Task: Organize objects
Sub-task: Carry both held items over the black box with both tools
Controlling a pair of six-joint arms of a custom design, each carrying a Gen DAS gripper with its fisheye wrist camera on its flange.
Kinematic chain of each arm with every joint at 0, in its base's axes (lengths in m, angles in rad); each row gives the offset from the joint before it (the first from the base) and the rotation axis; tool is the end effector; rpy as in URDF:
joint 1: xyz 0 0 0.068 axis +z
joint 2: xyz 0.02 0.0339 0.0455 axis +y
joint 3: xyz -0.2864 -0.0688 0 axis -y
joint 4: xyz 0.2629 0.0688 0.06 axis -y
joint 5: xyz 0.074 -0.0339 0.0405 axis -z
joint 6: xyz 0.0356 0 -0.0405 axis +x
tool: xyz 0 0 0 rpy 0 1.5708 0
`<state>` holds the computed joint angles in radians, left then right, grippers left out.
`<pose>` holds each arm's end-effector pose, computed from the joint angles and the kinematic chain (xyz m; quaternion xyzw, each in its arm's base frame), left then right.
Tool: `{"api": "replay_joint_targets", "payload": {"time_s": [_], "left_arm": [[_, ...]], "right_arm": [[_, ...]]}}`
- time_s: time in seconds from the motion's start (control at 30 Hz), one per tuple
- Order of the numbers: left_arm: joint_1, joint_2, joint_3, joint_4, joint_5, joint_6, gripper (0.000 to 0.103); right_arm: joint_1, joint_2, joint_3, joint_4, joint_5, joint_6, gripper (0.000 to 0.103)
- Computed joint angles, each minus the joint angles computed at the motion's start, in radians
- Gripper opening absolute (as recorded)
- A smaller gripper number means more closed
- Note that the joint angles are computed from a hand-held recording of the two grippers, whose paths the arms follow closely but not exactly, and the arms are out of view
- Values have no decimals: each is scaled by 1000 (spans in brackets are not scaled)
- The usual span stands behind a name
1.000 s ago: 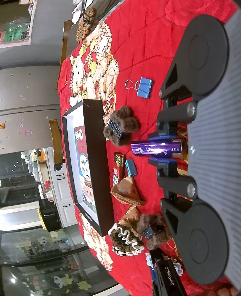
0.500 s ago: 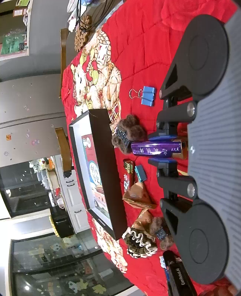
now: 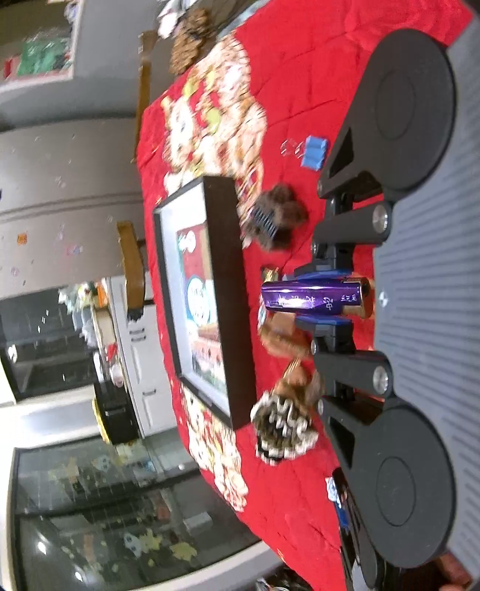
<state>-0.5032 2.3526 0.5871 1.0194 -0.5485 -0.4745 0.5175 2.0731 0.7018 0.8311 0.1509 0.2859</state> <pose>0.2774 -0.1315 -0.0236 -0.0959 0.8834 0.0379 0.4571 0.3176 0.1747 0.0626 -0.0634 0.8662 0.1318 0.4779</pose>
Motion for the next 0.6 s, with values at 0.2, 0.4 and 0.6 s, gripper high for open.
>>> {"api": "replay_joint_targets", "payload": {"time_s": [0.2,0.4,0.6], "left_arm": [[17,-43,-65,27,-5,-11,25],[49,-122,-137,58,-12,8,25],[67,-259,-197,45,-71,56,25]], "right_arm": [[33,-59,20,-53,-8,-33,23],[45,-108,59,-111,-27,-28,23],[42,-142,144,-232,-61,1,23]]}}
